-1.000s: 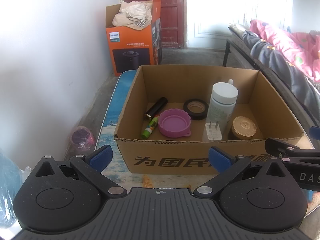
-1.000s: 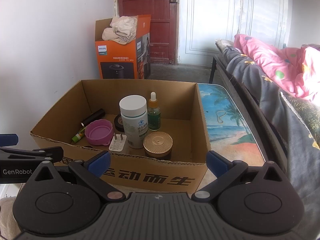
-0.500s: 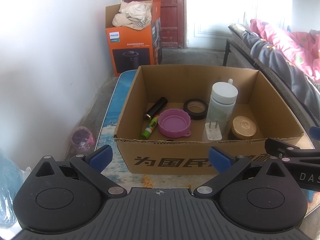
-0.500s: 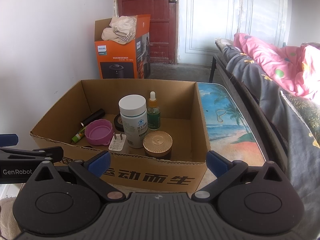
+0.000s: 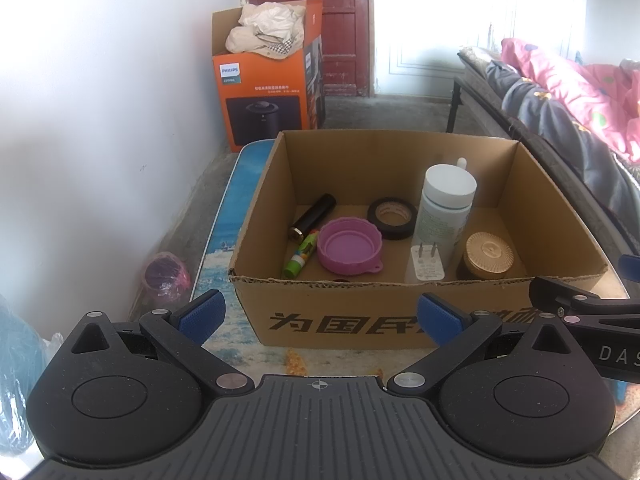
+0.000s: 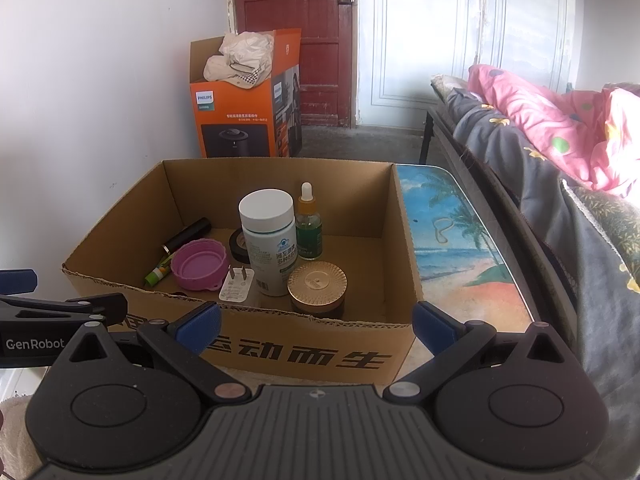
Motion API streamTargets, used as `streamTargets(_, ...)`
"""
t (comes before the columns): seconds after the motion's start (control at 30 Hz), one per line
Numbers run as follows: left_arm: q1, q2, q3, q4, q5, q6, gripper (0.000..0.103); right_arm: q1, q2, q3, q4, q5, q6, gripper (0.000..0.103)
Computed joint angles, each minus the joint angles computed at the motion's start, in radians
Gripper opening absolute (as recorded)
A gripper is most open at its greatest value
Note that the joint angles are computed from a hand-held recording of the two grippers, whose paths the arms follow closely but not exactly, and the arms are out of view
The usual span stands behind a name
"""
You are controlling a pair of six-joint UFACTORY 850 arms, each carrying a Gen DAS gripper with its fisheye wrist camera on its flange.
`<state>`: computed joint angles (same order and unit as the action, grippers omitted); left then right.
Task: Organize rigid objects
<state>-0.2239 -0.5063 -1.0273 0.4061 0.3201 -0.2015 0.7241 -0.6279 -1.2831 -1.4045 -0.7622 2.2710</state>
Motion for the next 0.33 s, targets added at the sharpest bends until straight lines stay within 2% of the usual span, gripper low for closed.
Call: streamTargets(0.33, -0.001, 0.001, 0.001, -0.005, 0.0, 0.003, 0.103, 0.002, -0.004, -0.004, -0.002, -0.004, 0.002, 0.103)
